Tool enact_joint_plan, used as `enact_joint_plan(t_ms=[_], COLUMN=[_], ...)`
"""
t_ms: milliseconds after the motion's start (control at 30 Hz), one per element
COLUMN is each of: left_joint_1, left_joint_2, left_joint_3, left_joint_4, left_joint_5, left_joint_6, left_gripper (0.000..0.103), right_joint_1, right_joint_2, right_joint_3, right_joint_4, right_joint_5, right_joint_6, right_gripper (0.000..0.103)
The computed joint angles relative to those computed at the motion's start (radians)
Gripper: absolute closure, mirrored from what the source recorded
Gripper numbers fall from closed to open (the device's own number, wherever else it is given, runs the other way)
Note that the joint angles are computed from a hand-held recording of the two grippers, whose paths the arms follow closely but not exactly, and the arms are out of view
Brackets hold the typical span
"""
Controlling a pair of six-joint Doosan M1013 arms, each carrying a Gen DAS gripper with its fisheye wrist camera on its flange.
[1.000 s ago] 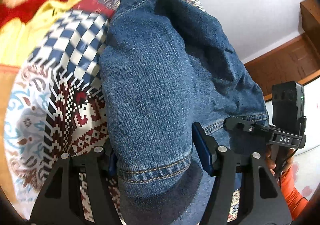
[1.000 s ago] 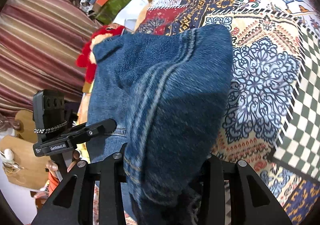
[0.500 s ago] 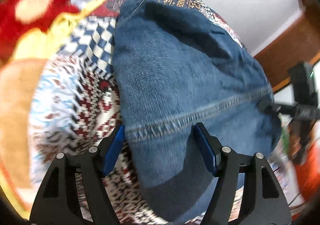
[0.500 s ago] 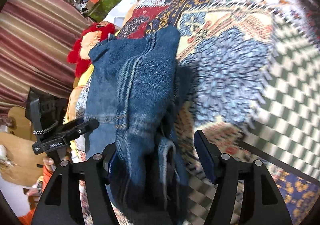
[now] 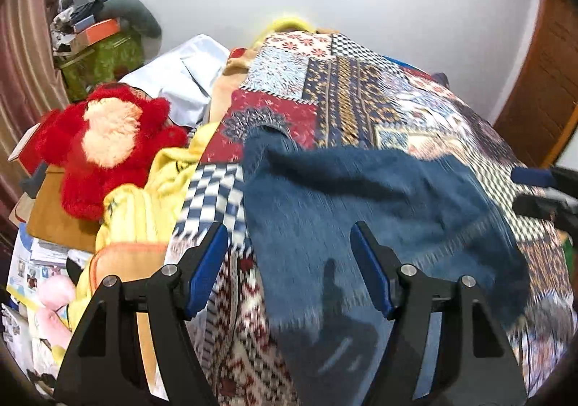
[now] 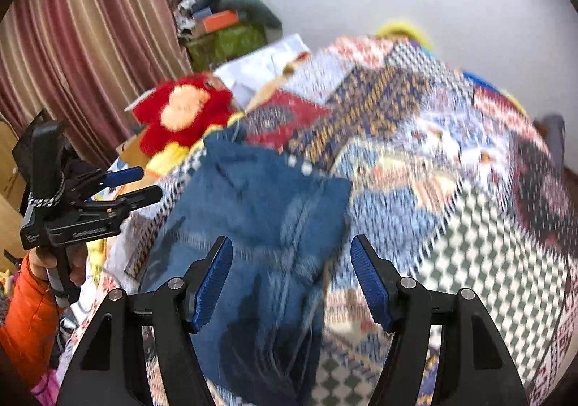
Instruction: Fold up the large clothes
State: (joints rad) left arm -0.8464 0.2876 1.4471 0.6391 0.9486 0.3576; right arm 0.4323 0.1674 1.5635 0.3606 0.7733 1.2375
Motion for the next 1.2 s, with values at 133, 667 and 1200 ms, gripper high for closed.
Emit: enact_joint_plan(t_ms=[133, 667, 1200], left_joint_1=[0.038, 0.067, -0.161], left_joint_2=[0.049, 0.125, -0.08], left_joint_3=[-0.03, -0.08, -0.033], left_joint_4=[-0.03, -0.13, 0.269], left_joint_5=[-0.018, 0.018, 0.114], left_joint_6=[0.014, 0.063, -0.161], left_gripper=[0.034, 0.034, 0.034], right_joint_1=[0.018, -0.009, 0.058], right_joint_2=[0.044, 0.126, -0.189], right_joint_3=[-0.032, -0.045, 0.112], right_joint_4=[-0.029, -0.108, -0.084], right_joint_5=[-0.017, -0.042, -0.285], right_joint_6=[0.012, 0.139, 0.086], right_gripper=[0.037, 0.027, 0.027])
